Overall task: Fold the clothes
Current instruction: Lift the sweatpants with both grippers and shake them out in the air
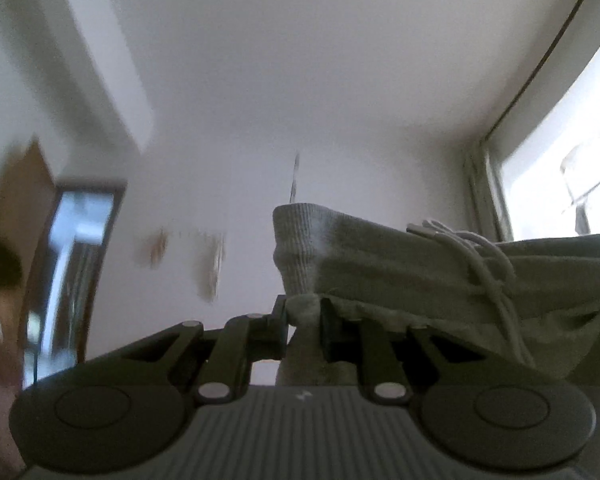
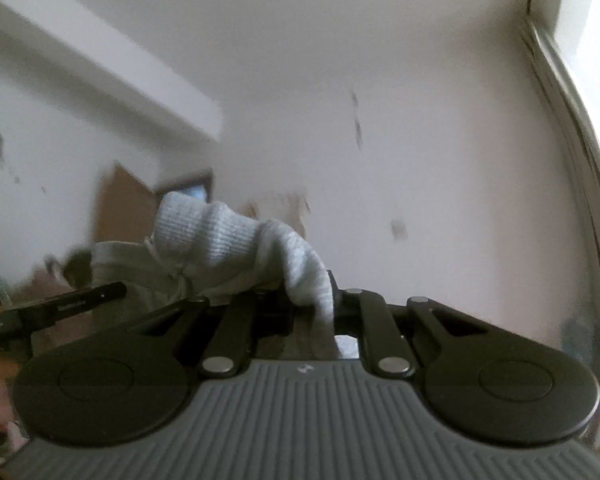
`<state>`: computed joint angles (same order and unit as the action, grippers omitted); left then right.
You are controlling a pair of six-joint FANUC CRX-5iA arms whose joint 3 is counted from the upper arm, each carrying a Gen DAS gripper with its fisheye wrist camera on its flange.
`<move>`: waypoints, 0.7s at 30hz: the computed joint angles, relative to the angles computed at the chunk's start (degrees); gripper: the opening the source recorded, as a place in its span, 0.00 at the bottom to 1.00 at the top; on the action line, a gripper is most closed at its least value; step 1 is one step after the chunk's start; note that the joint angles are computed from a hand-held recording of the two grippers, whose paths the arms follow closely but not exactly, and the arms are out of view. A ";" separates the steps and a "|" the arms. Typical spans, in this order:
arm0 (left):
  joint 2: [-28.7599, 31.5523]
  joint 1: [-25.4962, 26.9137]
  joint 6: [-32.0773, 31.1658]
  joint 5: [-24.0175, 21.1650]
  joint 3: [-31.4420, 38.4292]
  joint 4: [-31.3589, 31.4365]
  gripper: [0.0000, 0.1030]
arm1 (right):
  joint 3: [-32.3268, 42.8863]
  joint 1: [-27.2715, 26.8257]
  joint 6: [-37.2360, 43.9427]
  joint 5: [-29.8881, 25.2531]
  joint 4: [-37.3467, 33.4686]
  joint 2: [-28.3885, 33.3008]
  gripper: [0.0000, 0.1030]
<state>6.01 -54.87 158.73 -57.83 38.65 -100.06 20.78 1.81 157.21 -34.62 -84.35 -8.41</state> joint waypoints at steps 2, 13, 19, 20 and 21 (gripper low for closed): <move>-0.36 -4.33 -2.45 -1.07 1.86 -5.31 0.16 | -0.68 -4.02 3.14 -3.52 -6.93 -2.68 0.10; 3.74 -12.65 -13.41 -0.11 15.92 -8.80 0.16 | -4.89 -21.85 6.80 -16.83 -29.87 -9.94 0.10; 6.83 -5.94 -14.93 0.31 18.35 0.50 0.16 | -2.37 -19.14 2.23 -12.47 -22.66 -7.61 0.10; 7.74 -3.88 -14.63 0.57 18.39 2.39 0.16 | -1.21 -17.68 0.66 -11.10 -19.55 -6.51 0.10; 8.65 -1.74 -14.41 0.83 18.34 4.52 0.16 | 0.37 -15.42 -1.23 -9.15 -15.07 -4.90 0.10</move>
<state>14.65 -56.62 144.32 -57.00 56.99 -95.54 21.15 -13.61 155.98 -43.77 -99.42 -13.31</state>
